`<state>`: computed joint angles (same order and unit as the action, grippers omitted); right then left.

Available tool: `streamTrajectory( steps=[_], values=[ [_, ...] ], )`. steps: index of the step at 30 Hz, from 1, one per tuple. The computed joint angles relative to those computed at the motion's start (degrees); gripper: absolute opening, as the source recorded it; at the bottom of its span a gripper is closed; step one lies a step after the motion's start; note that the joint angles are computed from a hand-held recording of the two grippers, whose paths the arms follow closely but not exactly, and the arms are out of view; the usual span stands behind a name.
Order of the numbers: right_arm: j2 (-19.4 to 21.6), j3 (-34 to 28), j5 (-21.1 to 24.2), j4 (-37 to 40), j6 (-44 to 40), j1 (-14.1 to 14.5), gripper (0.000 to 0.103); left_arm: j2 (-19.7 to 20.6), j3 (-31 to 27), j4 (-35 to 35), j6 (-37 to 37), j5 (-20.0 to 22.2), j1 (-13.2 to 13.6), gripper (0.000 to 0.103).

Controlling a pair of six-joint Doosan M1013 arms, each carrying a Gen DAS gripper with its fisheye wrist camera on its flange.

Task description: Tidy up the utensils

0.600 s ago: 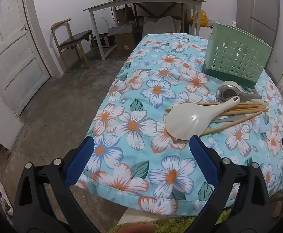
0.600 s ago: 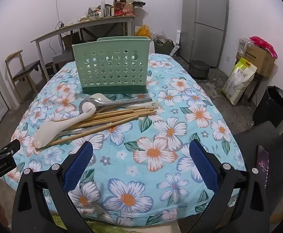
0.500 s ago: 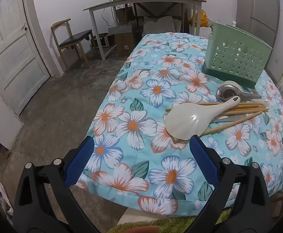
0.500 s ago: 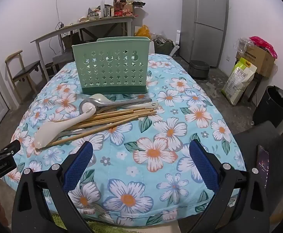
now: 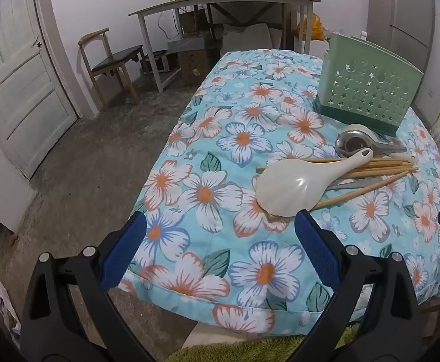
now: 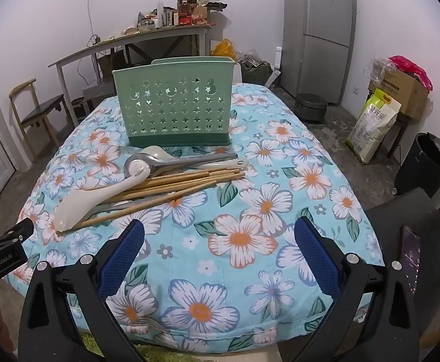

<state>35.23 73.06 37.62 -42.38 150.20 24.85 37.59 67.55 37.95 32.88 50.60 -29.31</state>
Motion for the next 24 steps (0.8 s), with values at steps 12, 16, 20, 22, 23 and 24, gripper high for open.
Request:
streamTrajectory(
  steps=[12,16,20,22,23,24],
  values=[
    [-0.3,0.3,-0.7,-0.3,0.4,-0.1,0.097,-0.6,0.8,-0.1,0.9,-1.7,-0.3,0.095],
    [-0.3,0.2,-0.7,0.0,-0.2,-0.2,0.097,-1.1,1.5,-0.2,0.9,-2.6,-0.4,0.095],
    [-0.2,0.1,-0.8,0.1,-0.3,-0.2,0.097,-0.5,0.3,-1.0,2.3,-2.0,-0.3,0.095],
    [-0.2,0.2,-0.9,0.1,-0.2,-0.2,0.097,-0.5,0.3,-1.0,2.4,-2.1,-0.3,0.095],
    [-0.2,0.1,-0.9,0.1,-0.2,-0.2,0.097,-0.5,0.3,-0.9,2.4,-2.1,-0.3,0.095],
    [-0.2,0.1,-0.9,0.1,-0.1,-0.2,0.097,-0.5,0.3,-0.9,2.4,-2.1,-0.3,0.095]
  ],
)
